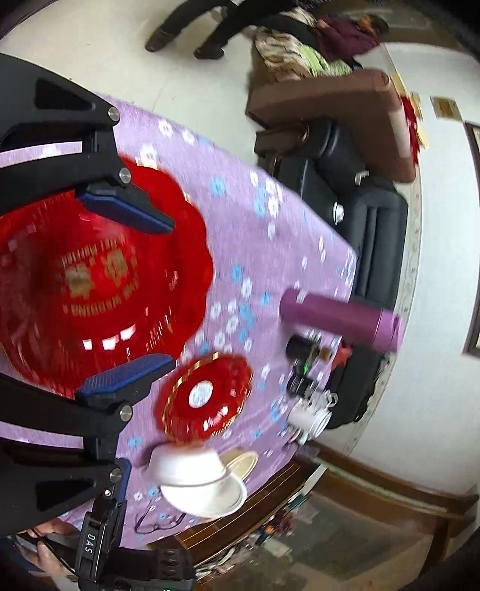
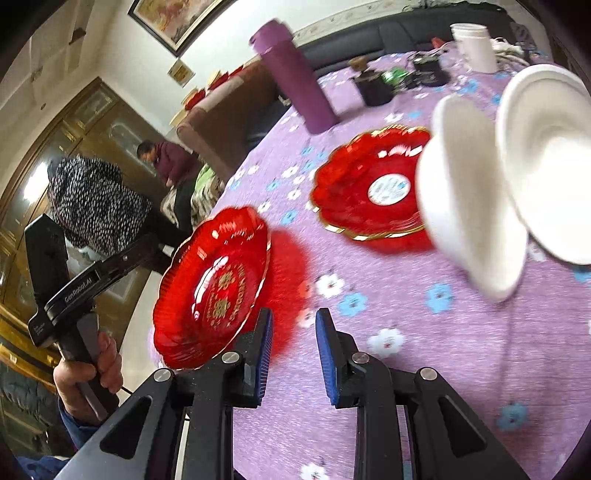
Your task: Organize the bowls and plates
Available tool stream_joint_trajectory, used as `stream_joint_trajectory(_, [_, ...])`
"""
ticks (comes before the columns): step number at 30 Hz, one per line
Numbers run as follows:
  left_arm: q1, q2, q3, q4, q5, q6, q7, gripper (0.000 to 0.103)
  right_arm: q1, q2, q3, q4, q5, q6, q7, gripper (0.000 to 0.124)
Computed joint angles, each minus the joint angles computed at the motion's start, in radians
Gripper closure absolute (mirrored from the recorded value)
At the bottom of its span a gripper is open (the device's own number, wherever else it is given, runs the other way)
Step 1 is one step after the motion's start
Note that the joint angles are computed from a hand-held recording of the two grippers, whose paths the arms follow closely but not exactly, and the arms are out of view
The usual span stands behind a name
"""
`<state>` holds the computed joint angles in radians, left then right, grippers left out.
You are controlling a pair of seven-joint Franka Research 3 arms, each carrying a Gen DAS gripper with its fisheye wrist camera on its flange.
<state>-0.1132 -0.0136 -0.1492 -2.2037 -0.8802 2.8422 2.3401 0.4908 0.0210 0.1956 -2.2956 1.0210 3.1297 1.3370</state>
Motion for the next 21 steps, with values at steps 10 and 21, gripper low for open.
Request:
stream_joint_trajectory(10, [-0.018,0.203,-0.049,0.278,0.435,-0.146,-0.326,0.036,-0.019,0.001,-0.018,-0.029,-0.110,0.000,0.131,0.098])
stream_joint_trajectory(21, [-0.078,0.622,-0.066,0.823,0.822,-0.414,-0.679,0.036,-0.017,-0.009,-0.011,-0.043,-0.037,0.006,0.075,0.098])
